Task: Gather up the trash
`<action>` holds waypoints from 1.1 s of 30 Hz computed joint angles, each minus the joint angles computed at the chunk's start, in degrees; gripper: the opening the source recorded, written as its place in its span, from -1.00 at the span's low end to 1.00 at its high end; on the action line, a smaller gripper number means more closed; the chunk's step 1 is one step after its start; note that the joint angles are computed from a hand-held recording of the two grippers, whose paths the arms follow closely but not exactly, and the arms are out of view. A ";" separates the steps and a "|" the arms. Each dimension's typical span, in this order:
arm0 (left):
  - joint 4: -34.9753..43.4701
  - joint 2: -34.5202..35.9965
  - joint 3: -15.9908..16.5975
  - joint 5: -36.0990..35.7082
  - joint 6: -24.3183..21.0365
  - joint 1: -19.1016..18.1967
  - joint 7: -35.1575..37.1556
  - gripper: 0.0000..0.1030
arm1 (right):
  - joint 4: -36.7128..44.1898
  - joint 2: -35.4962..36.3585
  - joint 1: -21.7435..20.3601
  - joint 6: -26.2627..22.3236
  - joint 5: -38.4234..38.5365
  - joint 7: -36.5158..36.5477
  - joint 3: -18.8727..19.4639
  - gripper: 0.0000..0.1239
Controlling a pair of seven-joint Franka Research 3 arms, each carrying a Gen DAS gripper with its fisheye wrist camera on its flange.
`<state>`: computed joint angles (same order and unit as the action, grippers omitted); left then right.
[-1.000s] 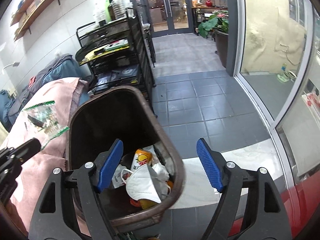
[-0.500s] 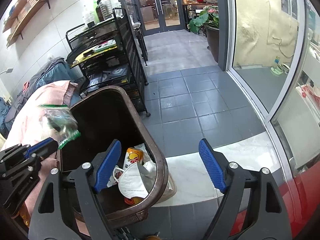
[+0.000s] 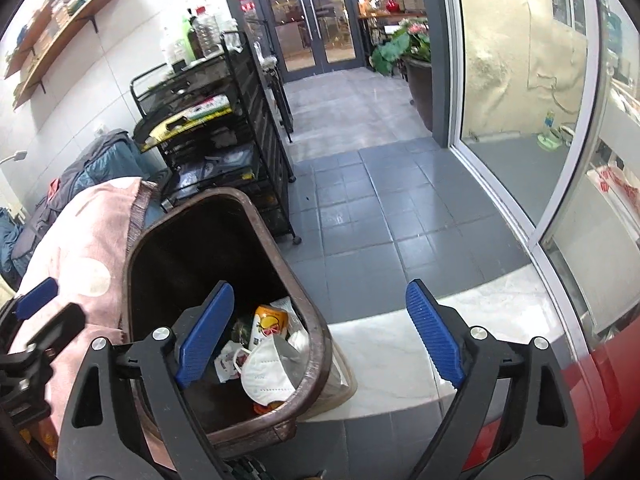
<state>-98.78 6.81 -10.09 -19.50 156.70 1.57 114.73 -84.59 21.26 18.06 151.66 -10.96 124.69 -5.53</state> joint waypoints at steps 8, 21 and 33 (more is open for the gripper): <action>-12.74 -10.69 3.59 -5.88 10.54 -1.11 -0.67 0.88 | -2.19 -1.96 3.90 9.73 -8.01 5.83 -2.77 0.57; -31.81 -26.18 -1.37 20.37 22.75 16.47 -38.33 0.88 | -4.33 -4.02 10.68 19.76 -12.99 3.46 -1.56 0.57; -42.35 -40.69 -8.60 32.18 23.66 34.11 -55.64 0.88 | -9.62 -6.83 22.07 25.42 -24.62 7.44 -6.60 0.57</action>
